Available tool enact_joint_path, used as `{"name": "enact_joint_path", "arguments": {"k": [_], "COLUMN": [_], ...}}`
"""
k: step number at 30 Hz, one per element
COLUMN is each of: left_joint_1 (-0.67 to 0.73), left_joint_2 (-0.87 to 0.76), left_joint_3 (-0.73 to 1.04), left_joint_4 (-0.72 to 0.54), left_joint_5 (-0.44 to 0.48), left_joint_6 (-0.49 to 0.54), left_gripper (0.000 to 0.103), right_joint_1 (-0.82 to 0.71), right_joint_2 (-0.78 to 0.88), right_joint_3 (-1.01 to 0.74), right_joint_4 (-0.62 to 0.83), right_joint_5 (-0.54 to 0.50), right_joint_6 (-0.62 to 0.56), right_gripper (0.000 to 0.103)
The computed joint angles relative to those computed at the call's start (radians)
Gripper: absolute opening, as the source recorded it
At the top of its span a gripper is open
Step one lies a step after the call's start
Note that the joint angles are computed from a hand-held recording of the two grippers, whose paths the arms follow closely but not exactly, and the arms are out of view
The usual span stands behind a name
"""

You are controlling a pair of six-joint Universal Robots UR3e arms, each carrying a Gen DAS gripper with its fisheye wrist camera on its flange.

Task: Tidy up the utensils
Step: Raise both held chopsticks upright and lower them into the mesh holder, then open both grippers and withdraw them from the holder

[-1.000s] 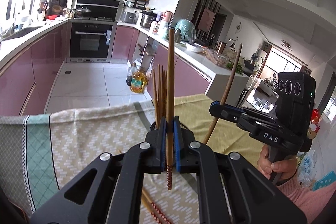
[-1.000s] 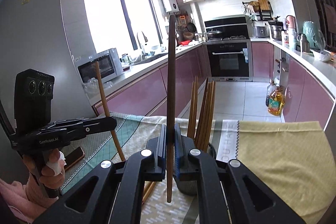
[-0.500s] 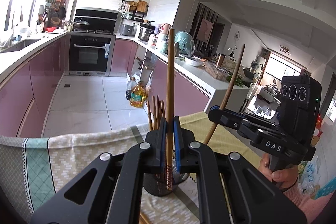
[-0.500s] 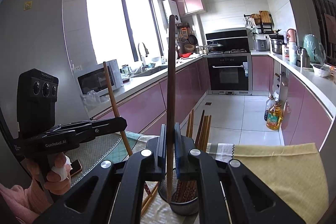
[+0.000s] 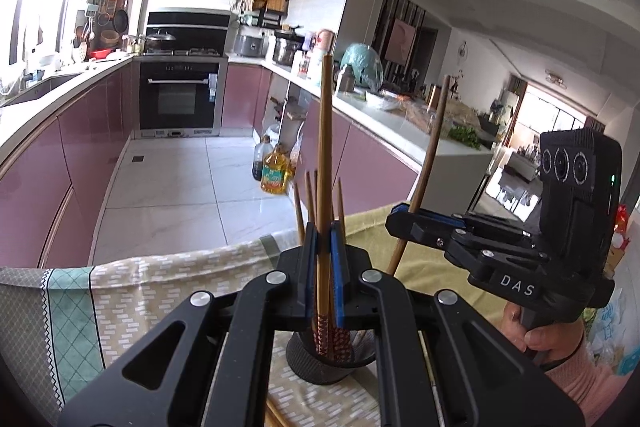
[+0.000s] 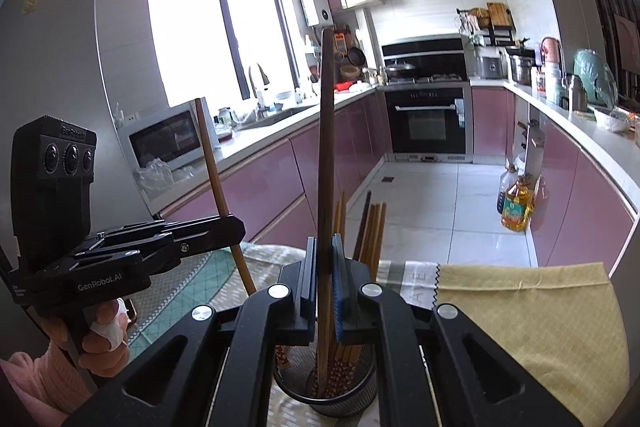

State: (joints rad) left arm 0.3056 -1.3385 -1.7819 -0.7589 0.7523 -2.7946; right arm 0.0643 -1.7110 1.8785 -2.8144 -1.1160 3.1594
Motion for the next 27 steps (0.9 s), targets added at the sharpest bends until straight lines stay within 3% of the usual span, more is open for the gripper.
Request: {"name": "enact_joint_path", "arguments": {"k": [4, 16, 27], "left_joint_1": [-0.042, -0.068, -0.147], "left_joint_2": [-0.035, -0.135, -0.279], "left_joint_3": [0.006, 0.083, 0.185], "left_joint_4": [-0.017, -0.162, -0.125], "left_joint_5": [0.053, 0.097, 0.168], "left_joint_6": [0.028, 0.161, 0.085], "left_gripper": [0.007, 0.007, 0.008], "right_joint_1": [0.001, -0.001, -0.009], "right_joint_2": [0.008, 0.057, 0.118], "right_joint_3": [0.018, 0.017, -0.004], "right_joint_4": [0.014, 0.105, 0.109], "right_joint_5": [-0.001, 0.005, 0.000], "right_joint_6": [-0.011, -0.028, -0.012], "right_gripper": [0.006, 0.006, 0.008]}}
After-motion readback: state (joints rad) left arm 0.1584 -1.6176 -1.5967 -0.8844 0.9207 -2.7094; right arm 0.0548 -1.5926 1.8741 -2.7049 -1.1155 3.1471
